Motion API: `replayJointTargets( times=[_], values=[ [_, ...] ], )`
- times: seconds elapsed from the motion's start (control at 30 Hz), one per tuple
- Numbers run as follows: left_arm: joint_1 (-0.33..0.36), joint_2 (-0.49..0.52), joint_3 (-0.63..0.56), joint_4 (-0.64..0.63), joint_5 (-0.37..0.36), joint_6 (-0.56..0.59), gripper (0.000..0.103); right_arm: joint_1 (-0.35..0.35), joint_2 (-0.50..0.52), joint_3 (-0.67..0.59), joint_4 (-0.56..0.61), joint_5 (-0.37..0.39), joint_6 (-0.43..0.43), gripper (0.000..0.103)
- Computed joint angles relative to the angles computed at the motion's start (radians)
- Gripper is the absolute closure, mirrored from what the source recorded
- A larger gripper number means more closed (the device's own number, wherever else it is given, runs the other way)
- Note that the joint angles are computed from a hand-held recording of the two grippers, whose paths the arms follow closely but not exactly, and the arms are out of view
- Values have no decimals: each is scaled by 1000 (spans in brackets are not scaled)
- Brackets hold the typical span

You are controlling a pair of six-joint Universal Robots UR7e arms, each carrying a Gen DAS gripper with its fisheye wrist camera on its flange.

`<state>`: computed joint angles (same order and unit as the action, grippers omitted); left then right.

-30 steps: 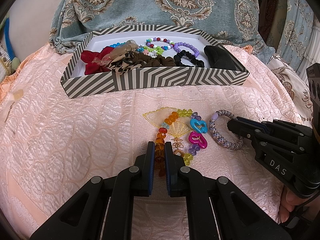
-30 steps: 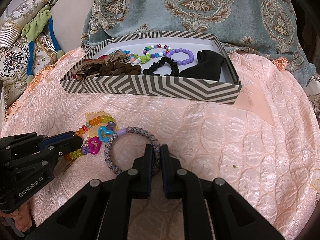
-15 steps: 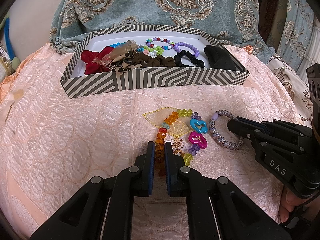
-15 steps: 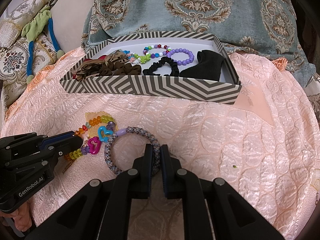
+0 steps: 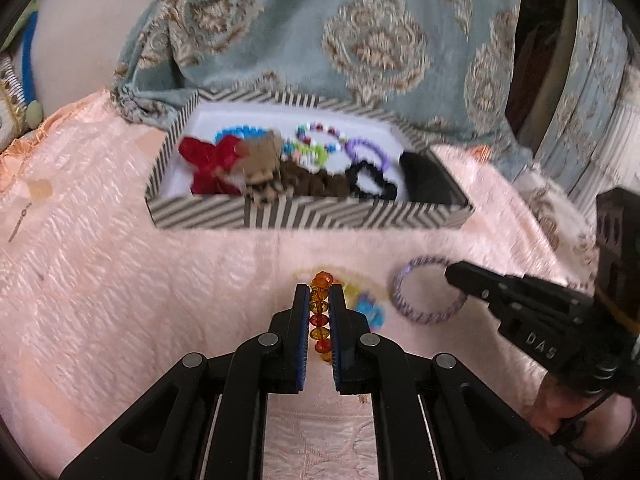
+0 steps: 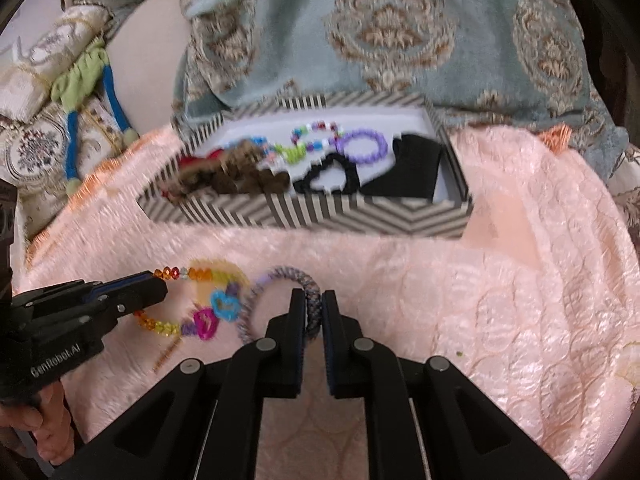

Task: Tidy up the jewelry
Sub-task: 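Lift the amber strand with left tool while right lifts the grey bracelet toward the box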

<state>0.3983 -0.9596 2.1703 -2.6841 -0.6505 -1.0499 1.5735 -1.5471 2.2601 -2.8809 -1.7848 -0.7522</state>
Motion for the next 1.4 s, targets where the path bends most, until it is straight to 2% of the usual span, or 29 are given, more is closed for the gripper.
replayJointTargets(
  times=[0.23,0.33,0.53,0.63,0.7,0.8,0.87,0.9,0.97,1.0,1.1,1.2,1.27,1.33,1.4],
  values=[
    [-5,-25,-35,4,9,33,103,55,-8,-64,93,-26,88,95],
    [-7,-40,-62,10,29,48,103,98,0,-104,107,-37,94,95],
    [11,-59,-136,27,78,122,103,173,73,-193,91,-75,144,95],
    [31,-59,-182,26,98,164,103,181,117,-262,108,-67,182,95],
    [42,-53,-198,-1,110,192,103,176,140,-305,160,-52,207,95],
    [53,-43,-194,-74,119,234,103,130,98,-263,183,6,161,94],
    [59,-40,-180,-95,118,223,103,97,83,-234,239,-20,120,70],
    [64,-41,-178,-85,110,204,103,89,88,-229,265,-63,96,69],
    [70,-46,-179,-55,99,165,103,81,98,-217,264,-123,29,69],
    [72,-47,-178,-57,92,161,103,64,93,-212,272,-115,-7,69],
    [69,-46,-177,-65,93,158,103,14,81,-228,393,-64,-19,69],
    [67,-37,-181,-79,92,175,103,13,98,-226,429,-95,-68,69],
    [67,-34,-185,-78,85,183,103,21,106,-211,432,-110,-97,68],
    [65,-32,-188,-72,82,183,103,35,111,-183,381,-138,-151,69],
    [61,-32,-190,-68,82,186,103,36,109,-182,374,-143,-145,82]
  ],
)
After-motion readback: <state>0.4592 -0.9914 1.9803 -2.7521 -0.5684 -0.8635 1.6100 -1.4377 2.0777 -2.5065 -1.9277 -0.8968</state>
